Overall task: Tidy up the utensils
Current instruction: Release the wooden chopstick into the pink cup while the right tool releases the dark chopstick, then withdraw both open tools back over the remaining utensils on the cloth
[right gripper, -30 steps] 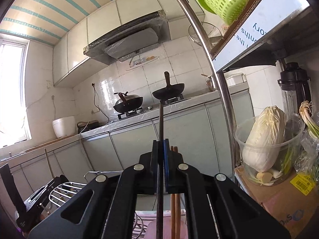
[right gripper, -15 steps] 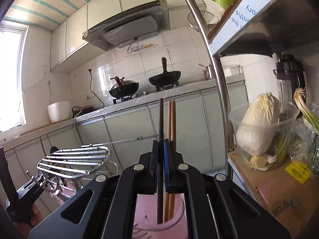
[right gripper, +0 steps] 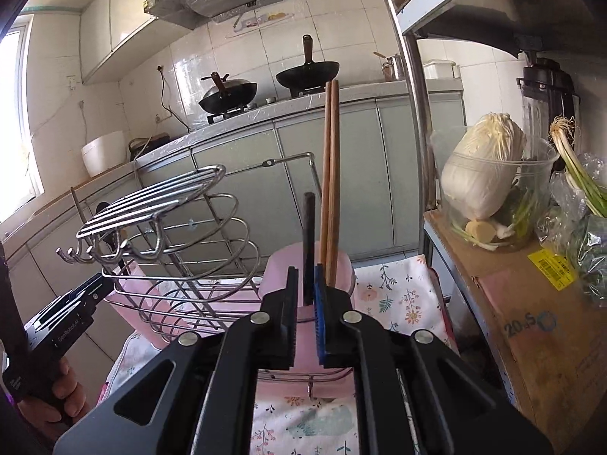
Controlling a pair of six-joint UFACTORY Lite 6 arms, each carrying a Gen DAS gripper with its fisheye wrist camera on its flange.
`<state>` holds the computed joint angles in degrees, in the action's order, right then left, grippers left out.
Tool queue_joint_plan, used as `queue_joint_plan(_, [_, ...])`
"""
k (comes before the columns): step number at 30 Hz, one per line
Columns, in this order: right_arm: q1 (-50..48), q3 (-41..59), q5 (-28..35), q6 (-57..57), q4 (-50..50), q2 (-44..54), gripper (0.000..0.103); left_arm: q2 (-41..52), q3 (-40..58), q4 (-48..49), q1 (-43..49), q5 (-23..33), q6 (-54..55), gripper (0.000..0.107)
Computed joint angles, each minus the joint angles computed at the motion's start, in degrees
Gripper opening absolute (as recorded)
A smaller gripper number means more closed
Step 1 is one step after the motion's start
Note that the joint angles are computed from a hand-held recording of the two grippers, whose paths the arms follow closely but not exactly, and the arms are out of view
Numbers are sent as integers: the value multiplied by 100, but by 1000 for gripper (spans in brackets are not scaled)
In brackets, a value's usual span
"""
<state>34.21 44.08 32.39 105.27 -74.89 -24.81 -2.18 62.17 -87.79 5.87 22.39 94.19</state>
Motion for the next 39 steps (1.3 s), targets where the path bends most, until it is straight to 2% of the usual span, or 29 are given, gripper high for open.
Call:
queue_joint_plan(4, [261,218,269,-467,478,47,39,-236,-135,473,-6,-33,-488,33])
queue_joint_plan(7, [472,166,446,-531,628,-46,44,-434,-293,804,56,28,-834,34])
queue_joint_plan(12, [965,-49,780,-450,924,-242,45,-664,-495,1575,202,269,-1699,34])
queue_joint_plan(21, [2838,-53,2255,487,1012,58,46,-1915,-1521,2409,398,658,-2203,34])
queue_joint_plan(25, [3602,223,2988,815,1117,410,57,-2598,-1989,2801,532,916,-2419,37])
queue_joint_plan(30, [4252,554,3668,948,1335,773,58,-3407,-2518,3199,683,1159,-2809,40])
queue_joint_plan(39, [4929,715,4292,1374,1645,1115,58,-4220,-2992,3709,973,1609,-3190,40])
